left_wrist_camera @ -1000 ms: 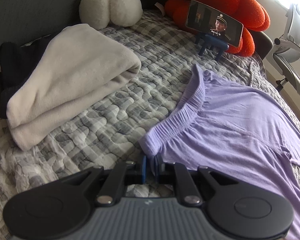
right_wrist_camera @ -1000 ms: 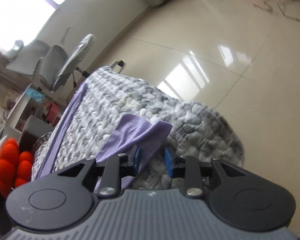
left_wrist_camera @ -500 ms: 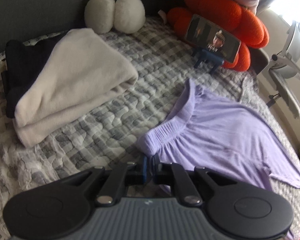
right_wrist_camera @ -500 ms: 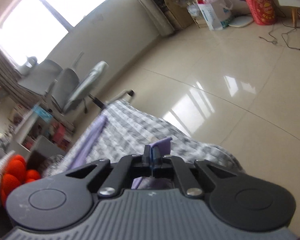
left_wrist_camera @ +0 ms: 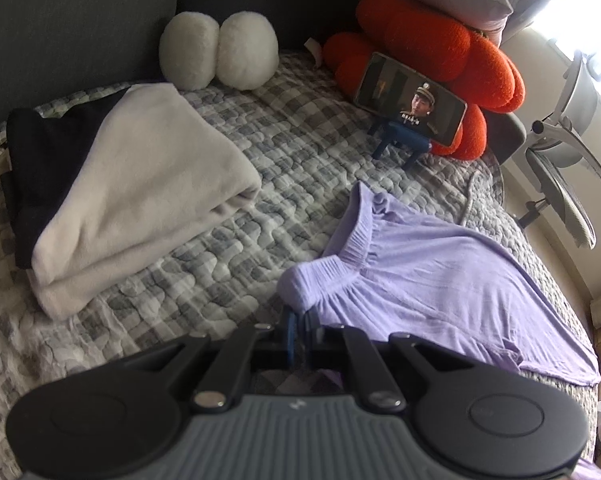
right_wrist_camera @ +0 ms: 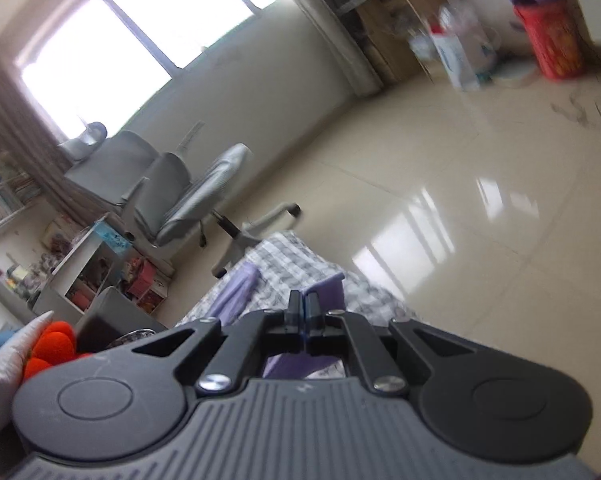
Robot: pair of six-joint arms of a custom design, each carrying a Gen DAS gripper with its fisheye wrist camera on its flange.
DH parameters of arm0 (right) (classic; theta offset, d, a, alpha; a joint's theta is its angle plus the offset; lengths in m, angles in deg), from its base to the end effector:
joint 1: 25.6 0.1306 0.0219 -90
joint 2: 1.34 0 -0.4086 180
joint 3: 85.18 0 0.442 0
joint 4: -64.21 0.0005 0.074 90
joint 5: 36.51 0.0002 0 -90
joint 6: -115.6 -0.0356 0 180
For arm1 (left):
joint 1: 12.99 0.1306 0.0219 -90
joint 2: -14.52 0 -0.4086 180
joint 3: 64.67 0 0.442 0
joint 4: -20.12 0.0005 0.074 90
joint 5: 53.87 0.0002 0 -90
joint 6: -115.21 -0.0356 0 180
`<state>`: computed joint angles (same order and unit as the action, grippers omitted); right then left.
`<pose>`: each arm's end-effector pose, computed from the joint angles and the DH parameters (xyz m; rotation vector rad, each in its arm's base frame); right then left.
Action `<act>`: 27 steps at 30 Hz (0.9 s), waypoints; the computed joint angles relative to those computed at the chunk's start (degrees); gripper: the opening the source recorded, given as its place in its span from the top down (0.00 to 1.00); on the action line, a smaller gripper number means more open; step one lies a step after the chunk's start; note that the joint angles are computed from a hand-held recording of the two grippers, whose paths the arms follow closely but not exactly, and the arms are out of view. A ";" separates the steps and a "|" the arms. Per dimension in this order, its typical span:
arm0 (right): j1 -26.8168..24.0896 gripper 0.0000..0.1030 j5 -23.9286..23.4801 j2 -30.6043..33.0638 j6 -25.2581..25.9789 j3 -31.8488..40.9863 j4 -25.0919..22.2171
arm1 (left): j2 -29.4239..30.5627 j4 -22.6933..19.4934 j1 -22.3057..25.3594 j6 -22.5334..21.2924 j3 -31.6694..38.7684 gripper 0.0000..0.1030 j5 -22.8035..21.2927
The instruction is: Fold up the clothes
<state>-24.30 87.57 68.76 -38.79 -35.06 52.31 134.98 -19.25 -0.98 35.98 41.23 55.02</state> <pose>0.3864 -0.0117 0.3089 1.3339 1.5231 0.0876 0.7068 0.1381 0.2845 -0.3582 2.4588 -0.4040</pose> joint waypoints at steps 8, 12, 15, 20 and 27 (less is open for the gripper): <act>-0.36 0.98 1.01 0.78 3.16 0.86 1.07 | 0.08 0.07 -0.27 -0.20 -0.13 0.96 -1.06; -0.17 0.98 0.47 1.35 2.30 0.67 -0.15 | 0.04 0.13 -0.38 -1.71 -1.50 0.96 -2.70; -0.25 0.98 -0.45 1.59 -0.29 0.48 -2.18 | 0.30 0.07 -0.30 -2.32 -1.97 0.95 -3.12; -0.55 0.98 -1.72 1.49 -3.70 0.03 -3.88 | 0.31 0.15 -0.42 -3.26 -2.49 0.95 -3.56; -1.28 0.98 -1.78 2.93 -0.65 2.08 -2.02 | 0.00 -0.90 -0.52 -1.28 -1.85 0.95 -2.09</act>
